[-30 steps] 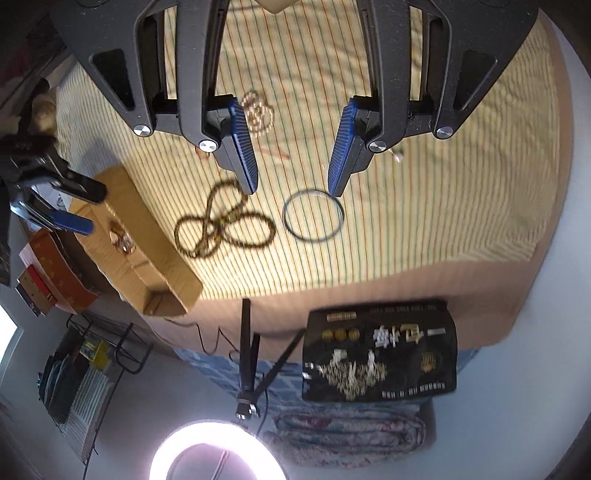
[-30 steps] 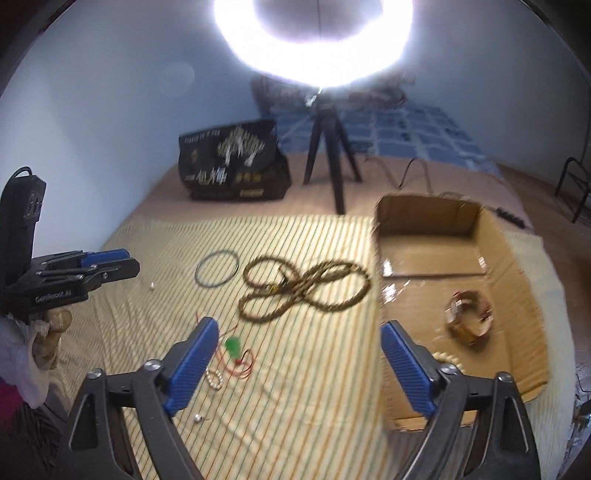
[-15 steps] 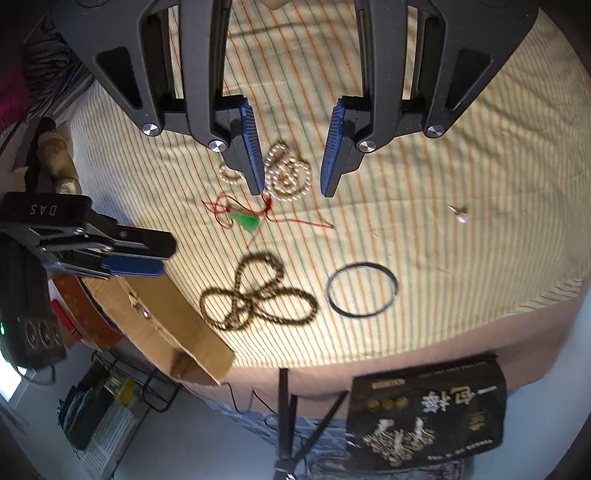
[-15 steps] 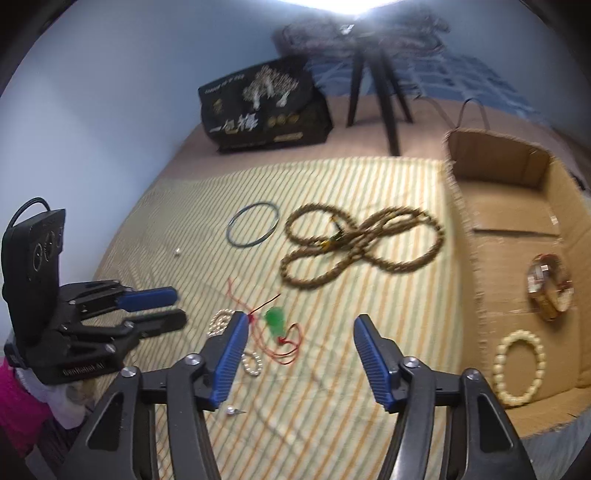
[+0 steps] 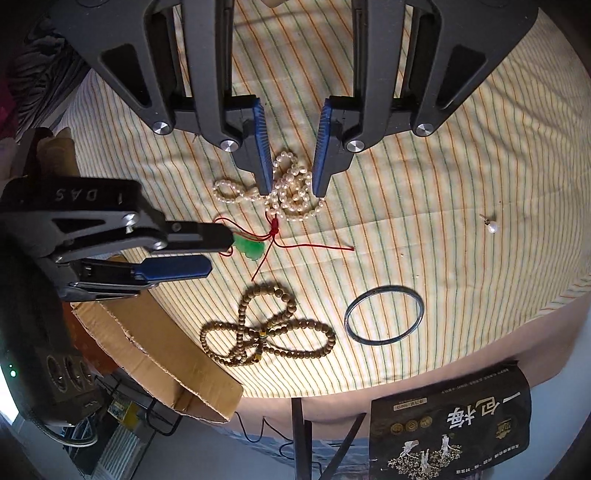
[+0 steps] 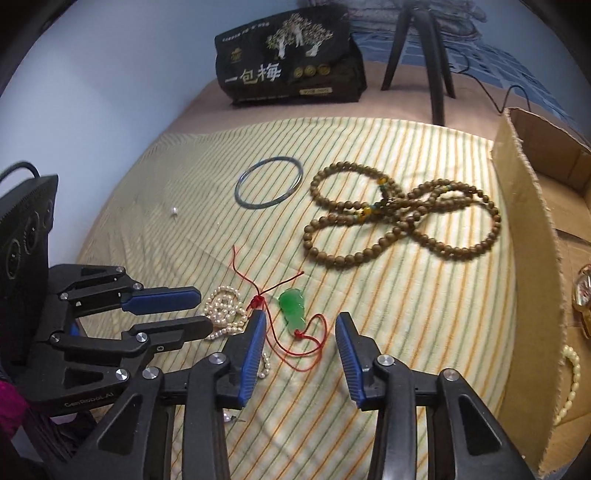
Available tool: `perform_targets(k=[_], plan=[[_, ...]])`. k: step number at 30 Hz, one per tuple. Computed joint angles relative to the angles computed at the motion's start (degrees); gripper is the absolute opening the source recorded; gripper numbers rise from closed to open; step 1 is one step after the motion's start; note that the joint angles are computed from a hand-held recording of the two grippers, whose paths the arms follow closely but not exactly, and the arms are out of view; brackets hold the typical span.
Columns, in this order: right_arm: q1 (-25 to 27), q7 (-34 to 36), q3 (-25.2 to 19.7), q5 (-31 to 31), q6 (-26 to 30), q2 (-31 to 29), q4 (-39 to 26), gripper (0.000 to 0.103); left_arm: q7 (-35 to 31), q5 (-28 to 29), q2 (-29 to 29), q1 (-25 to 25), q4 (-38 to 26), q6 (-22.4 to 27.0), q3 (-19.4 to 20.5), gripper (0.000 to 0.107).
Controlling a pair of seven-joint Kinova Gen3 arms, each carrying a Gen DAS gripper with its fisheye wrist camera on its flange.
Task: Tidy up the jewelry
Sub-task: 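Grasp the pearl necklace with the left gripper while the right gripper grasps the jade pendant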
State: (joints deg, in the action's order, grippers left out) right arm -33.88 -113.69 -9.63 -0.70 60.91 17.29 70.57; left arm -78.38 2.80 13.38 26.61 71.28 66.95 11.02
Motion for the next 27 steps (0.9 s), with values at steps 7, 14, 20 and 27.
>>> perform_targets(k=[7, 14, 20, 27], plan=[[-0.9, 1.2, 0.1, 0.9, 1.4, 1.8, -1.8, 0.038, -1.4, -2.0, 1.3, 1.3, -1.0, 0.1, 0.2, 0.021], [-2.5, 1.8, 0.6, 3.0, 2.7, 3.3, -3.5, 0.037, -2.1, -4.3, 2.6, 2.7, -1.4, 0.7, -0.3, 0.021], [-4.9, 2.8, 1.2, 6.5, 5.0, 4.9, -6.0, 0.037, -1.5, -5.4, 2.7, 3.0, -1.1, 0.5, -0.7, 0.011], [-8.1, 2.8, 2.3, 11.6, 7.6, 5.5, -7.2, 0.019, -1.4, -5.8, 2.2, 3.0, -0.3, 0.1, -0.6, 0.007]])
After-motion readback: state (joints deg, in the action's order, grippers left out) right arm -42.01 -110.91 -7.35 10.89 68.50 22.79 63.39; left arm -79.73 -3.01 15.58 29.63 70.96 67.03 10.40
